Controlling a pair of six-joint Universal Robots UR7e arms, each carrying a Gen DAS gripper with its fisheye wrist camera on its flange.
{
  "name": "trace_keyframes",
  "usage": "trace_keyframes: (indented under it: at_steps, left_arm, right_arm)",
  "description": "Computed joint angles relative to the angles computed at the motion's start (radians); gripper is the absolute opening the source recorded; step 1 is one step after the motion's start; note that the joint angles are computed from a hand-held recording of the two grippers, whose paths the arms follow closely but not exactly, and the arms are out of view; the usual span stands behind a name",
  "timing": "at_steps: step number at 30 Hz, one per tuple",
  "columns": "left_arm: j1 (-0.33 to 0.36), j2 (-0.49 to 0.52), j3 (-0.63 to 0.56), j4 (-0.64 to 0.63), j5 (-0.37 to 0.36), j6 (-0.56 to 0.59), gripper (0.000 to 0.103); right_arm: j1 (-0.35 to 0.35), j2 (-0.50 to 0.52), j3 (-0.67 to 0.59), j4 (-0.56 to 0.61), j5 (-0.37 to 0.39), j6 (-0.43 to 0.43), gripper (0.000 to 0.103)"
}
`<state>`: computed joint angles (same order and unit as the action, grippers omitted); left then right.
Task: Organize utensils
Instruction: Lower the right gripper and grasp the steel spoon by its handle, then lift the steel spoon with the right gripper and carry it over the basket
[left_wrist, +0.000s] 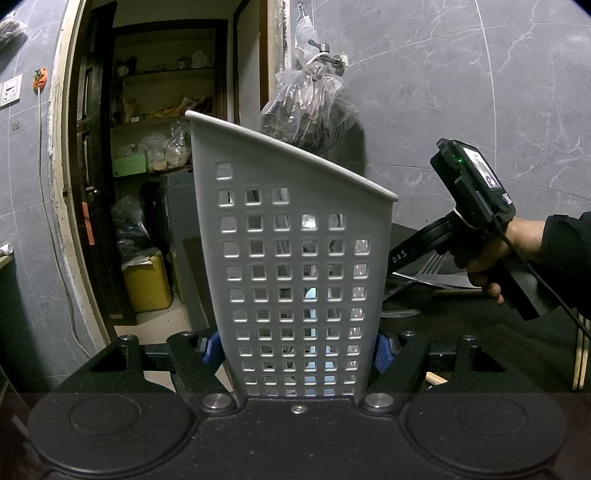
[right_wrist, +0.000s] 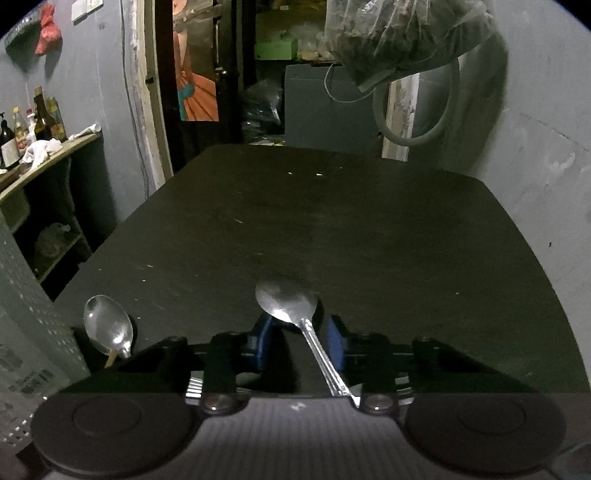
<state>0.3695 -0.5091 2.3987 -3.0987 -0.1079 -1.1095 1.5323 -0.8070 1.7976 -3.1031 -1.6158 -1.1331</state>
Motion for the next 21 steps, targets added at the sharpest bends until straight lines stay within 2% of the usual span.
trace_keyframes:
  at_steps: [1, 6, 15, 21]
  left_arm:
    - [0.000, 0.000, 0.000, 0.000, 0.000, -0.001, 0.075]
    - [0.000, 0.000, 0.001, 0.000, 0.000, -0.001, 0.075]
    - [-0.001, -0.001, 0.001, 0.002, 0.000, -0.003, 0.075]
    - [-0.002, -0.011, 0.004, 0.038, 0.000, -0.030, 0.075]
  right_arm:
    - [0.000, 0.000, -0.002, 0.002, 0.000, 0.002, 0.023]
    - [0.003, 0.003, -0.019, 0.022, -0.006, 0.033, 0.009]
    - [-0.013, 0.002, -0.051, 0.050, 0.020, 0.158, 0.004]
    - [-0.041, -0.022, -0.045, 0.059, 0.099, 0.219, 0.002]
